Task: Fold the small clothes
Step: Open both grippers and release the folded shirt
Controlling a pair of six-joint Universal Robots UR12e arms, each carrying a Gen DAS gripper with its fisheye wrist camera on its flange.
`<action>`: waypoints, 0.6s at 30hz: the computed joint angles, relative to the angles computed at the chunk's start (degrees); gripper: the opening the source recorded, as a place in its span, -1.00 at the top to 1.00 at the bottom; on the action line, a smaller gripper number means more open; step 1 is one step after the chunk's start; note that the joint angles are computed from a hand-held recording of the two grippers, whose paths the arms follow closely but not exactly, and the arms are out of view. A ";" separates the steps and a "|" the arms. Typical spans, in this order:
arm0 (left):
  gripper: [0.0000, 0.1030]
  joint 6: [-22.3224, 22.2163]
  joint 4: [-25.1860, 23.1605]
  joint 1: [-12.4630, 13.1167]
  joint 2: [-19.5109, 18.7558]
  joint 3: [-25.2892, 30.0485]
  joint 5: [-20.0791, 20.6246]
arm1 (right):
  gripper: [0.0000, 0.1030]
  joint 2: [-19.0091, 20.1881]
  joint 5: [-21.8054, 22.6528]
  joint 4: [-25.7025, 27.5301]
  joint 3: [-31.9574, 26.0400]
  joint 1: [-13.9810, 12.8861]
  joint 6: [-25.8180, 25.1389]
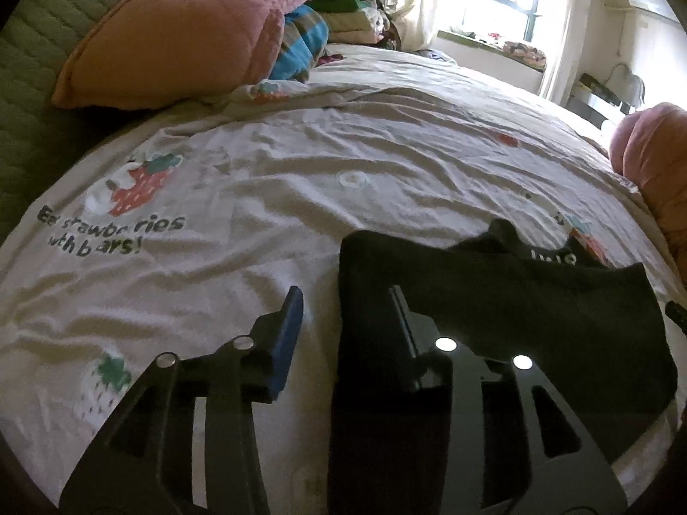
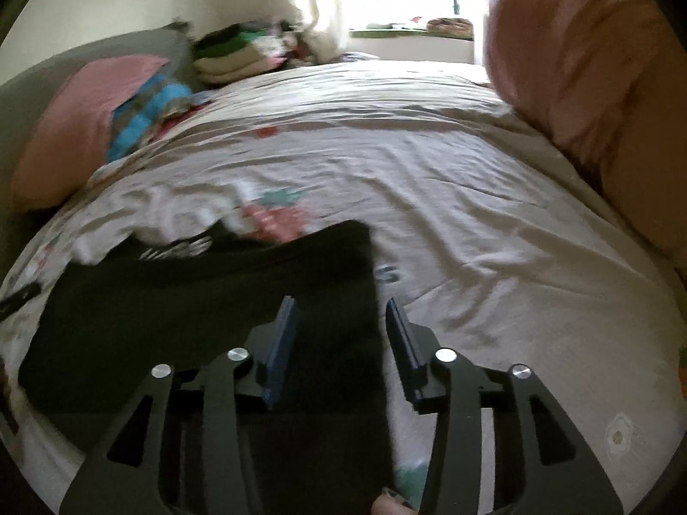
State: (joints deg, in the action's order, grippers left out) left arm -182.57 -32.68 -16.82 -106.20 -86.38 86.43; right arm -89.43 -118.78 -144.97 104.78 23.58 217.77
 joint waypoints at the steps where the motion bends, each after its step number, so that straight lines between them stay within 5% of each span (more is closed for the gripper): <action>1: 0.28 0.08 -0.46 -0.02 0.29 -0.23 -0.06 | 0.02 0.04 1.15 0.04 -0.16 0.37 -1.25; 10: 0.14 0.50 -3.12 -0.81 3.16 -3.42 -1.68 | -0.01 -0.02 6.22 3.47 -0.73 3.07 -4.02; 15: 0.13 3.18 -5.97 -2.04 4.17 -4.79 0.36 | -0.06 -1.02 6.70 8.07 -0.21 3.13 -0.28; 18: 0.13 0.71 -8.48 -1.42 4.47 -5.57 -1.72 | -0.06 -1.91 7.56 9.11 0.89 2.92 1.42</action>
State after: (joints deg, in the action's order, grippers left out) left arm -181.86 -41.16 -18.24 -101.73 -91.95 84.71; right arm -91.34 -111.22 -135.86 105.68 26.50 219.18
